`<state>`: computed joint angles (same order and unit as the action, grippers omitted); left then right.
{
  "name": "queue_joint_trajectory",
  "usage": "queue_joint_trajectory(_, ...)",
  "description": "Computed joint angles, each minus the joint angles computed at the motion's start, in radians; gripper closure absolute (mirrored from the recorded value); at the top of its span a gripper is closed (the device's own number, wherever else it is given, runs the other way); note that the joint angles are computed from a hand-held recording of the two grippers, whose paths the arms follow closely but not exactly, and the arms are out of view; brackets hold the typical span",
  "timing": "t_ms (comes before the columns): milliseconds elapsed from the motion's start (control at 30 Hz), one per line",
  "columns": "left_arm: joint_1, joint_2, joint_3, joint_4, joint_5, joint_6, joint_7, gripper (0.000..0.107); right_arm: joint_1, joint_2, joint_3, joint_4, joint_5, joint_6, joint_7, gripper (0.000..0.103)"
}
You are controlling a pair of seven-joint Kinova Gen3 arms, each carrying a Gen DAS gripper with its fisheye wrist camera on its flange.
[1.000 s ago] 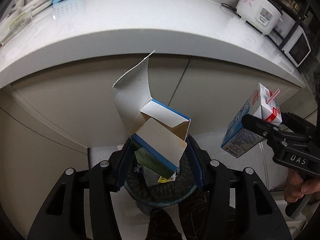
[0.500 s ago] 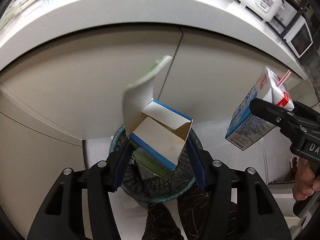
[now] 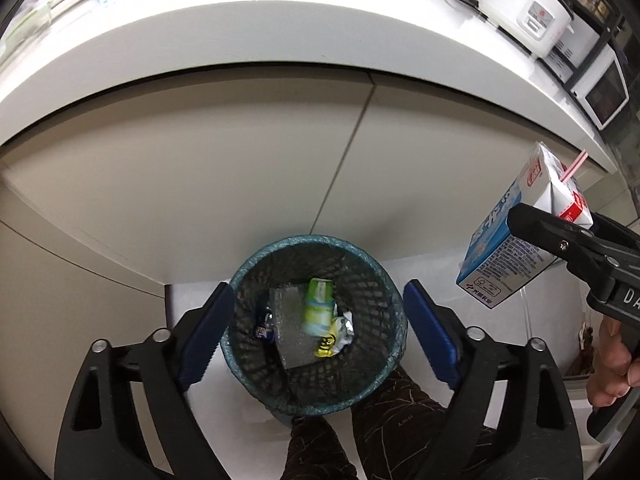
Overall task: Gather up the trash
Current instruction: 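Open the left tool to drop the green juice box into the wastebasket, then open the right tool to drop the milk carton into the wastebasket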
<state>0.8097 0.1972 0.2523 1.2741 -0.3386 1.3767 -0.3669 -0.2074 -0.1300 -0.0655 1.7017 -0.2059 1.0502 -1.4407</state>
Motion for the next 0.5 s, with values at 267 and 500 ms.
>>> queue_joint_trajectory(267,-0.023,-0.051,0.003,0.04,-0.017,0.014,0.037,0.01,-0.028,0.016,-0.024,-0.002,-0.012,-0.017,-0.012,0.029)
queue_joint_trajectory(500,-0.063,-0.11,0.029,0.093,-0.021,0.047,0.073,0.01,-0.069,0.04,-0.055,0.002,-0.011,-0.045,-0.043,0.029)
